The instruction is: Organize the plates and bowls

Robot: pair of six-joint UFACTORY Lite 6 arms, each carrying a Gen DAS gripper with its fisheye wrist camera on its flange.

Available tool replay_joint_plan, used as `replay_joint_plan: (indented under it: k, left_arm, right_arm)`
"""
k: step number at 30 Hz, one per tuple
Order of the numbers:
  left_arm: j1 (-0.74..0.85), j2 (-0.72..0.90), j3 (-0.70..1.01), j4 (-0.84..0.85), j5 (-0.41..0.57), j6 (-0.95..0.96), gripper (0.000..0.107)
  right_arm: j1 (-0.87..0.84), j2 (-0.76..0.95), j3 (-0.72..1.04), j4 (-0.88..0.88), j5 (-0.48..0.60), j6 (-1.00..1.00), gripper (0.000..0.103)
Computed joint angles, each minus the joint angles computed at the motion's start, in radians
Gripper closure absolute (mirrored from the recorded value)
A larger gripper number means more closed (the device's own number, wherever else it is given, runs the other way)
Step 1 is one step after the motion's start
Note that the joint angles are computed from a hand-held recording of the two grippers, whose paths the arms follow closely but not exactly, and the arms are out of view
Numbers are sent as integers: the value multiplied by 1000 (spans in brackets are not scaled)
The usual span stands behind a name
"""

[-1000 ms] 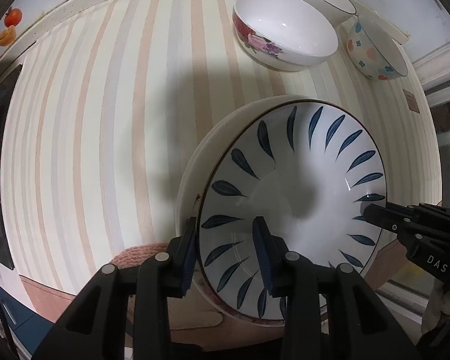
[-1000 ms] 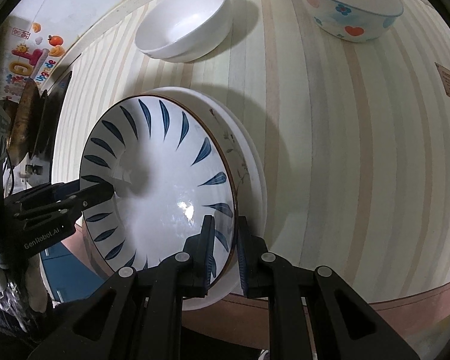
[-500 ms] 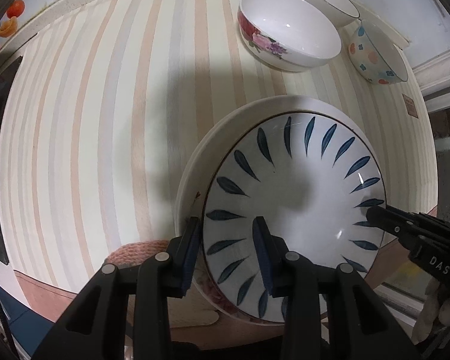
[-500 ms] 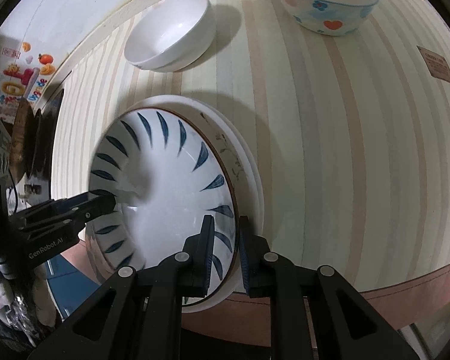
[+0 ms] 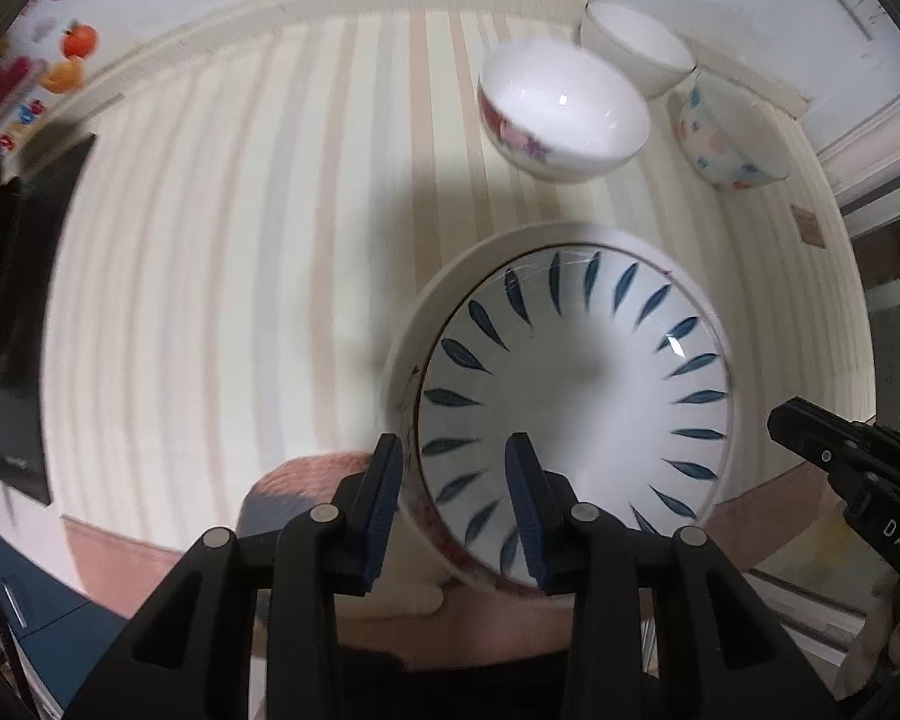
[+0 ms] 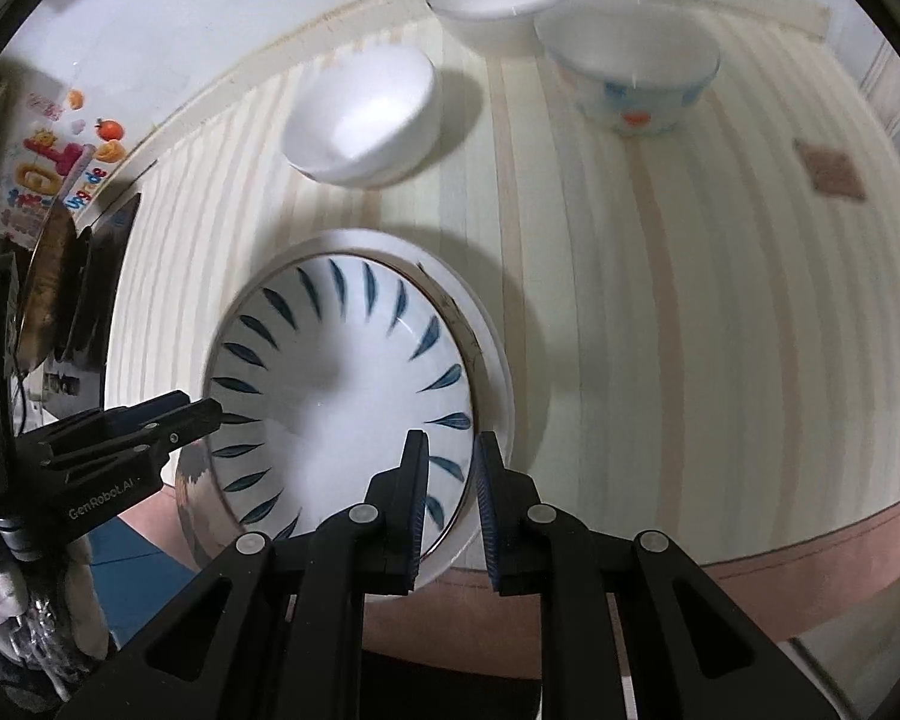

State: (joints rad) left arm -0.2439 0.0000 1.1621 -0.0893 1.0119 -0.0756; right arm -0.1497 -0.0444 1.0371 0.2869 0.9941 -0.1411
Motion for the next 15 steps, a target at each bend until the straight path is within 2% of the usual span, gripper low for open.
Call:
replay_joint_plan:
  k: [4,11,15]
  left_arm:
    - [-10,-114,28,-2,99,-32,73]
    - [-6,-257,83,-8,241,-86,73]
    - [-69,-323,107,8,320,-169,73]
  right_arm:
    - [40,-114,39,-46,81,61,84]
    - [54,-293,118,-20,270,92,84]
    - [52,-357,176,0,360,92,84]
